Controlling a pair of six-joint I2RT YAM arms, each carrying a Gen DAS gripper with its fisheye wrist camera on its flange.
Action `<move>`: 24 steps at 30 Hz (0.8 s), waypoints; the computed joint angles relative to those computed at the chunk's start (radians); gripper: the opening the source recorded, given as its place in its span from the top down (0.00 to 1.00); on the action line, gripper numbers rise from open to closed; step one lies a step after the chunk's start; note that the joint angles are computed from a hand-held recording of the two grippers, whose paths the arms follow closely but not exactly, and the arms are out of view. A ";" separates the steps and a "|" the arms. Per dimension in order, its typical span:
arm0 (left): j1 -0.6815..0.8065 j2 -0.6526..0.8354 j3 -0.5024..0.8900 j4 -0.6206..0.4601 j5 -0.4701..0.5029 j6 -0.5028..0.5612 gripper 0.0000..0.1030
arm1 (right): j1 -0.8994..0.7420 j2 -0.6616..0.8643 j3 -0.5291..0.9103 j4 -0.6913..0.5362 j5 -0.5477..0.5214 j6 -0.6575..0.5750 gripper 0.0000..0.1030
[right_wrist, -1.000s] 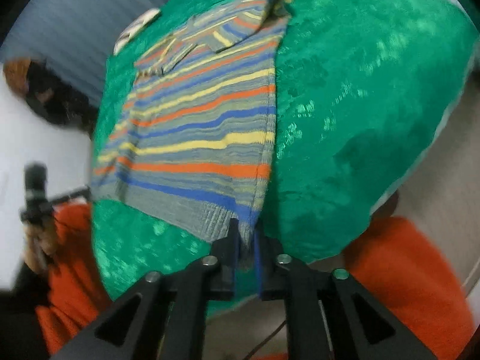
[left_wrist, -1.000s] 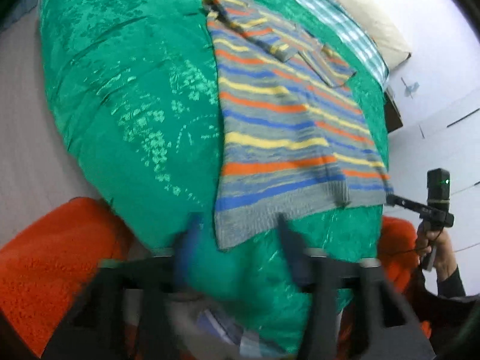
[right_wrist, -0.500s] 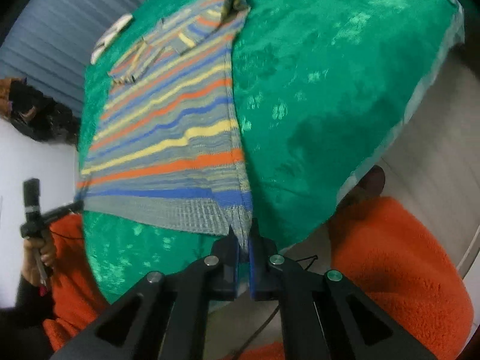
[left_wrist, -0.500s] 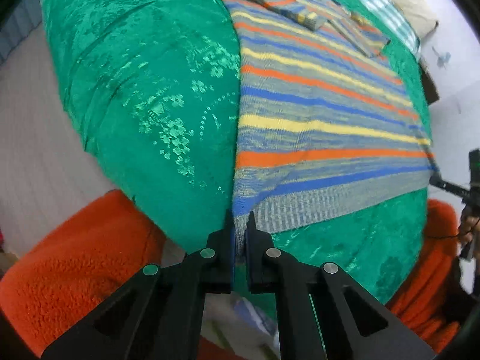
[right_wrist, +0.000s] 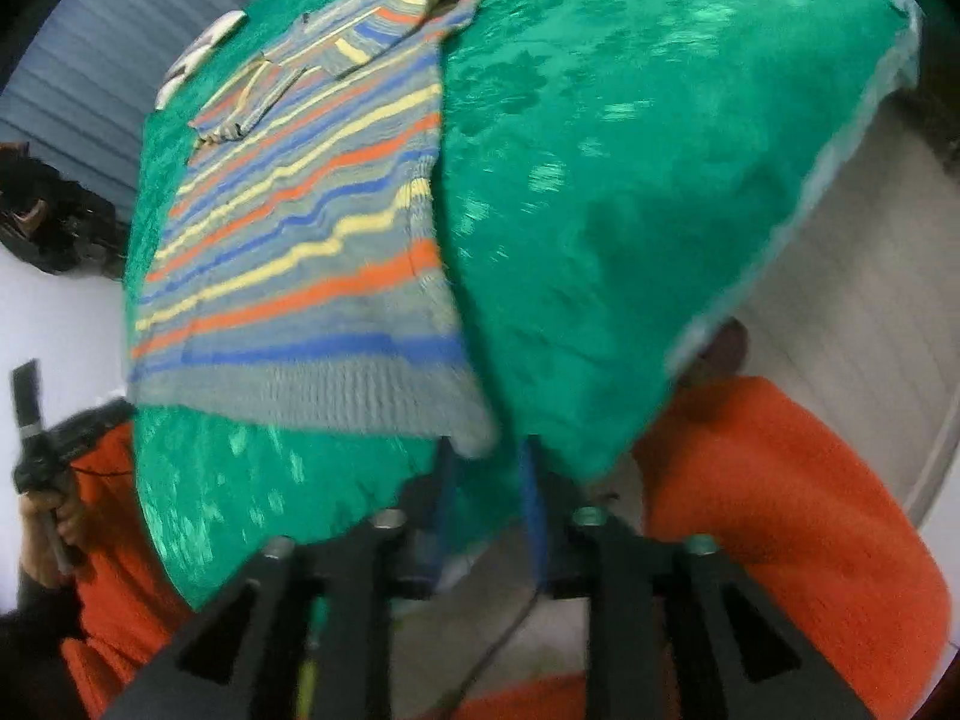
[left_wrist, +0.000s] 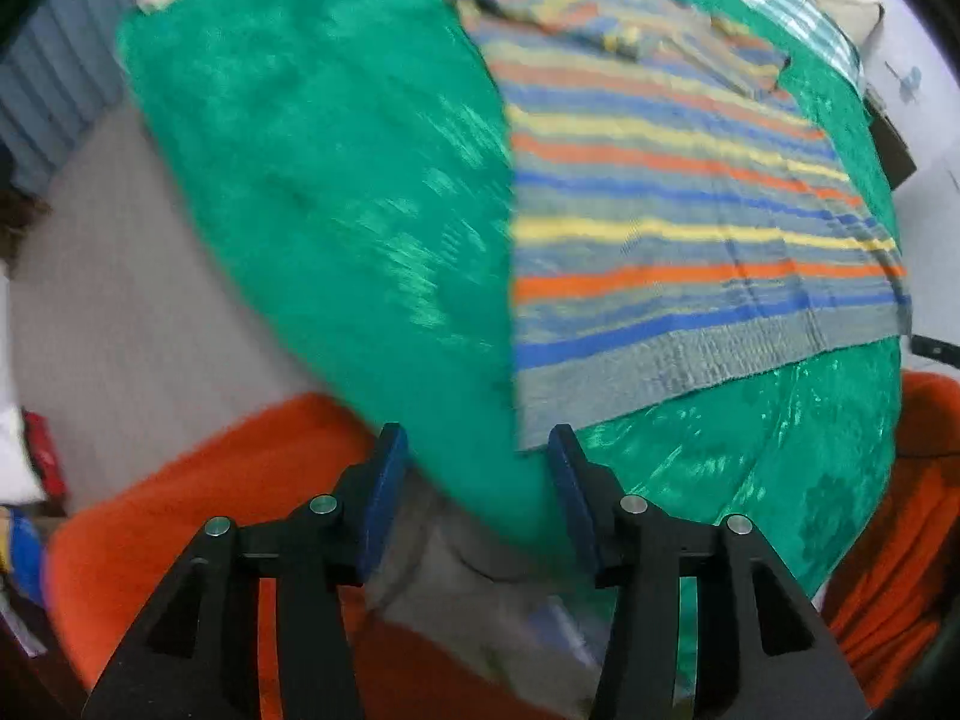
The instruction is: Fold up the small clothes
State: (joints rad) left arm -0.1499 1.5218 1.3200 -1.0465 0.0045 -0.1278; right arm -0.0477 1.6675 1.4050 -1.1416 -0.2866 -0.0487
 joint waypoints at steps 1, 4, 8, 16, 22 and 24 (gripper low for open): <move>0.011 -0.029 0.015 -0.011 -0.027 0.012 0.48 | -0.009 -0.037 -0.003 -0.015 0.028 -0.015 0.72; 0.014 -0.043 0.094 0.013 -0.047 0.017 0.42 | -0.005 -0.098 0.040 -0.041 0.129 -0.056 0.72; -0.072 0.080 0.210 0.128 -0.014 -0.004 0.32 | 0.104 -0.047 0.182 0.008 0.115 -0.061 0.72; -0.149 0.261 0.108 0.195 -0.016 -0.091 0.38 | 0.235 0.176 0.147 0.203 0.120 -0.032 0.72; -0.134 0.016 -0.052 0.089 -0.070 -0.045 0.32 | 0.170 0.075 0.095 0.066 0.109 -0.085 0.71; -0.097 -0.047 -0.048 0.076 -0.062 -0.048 0.30 | 0.174 0.112 0.255 -0.024 0.149 -0.143 0.70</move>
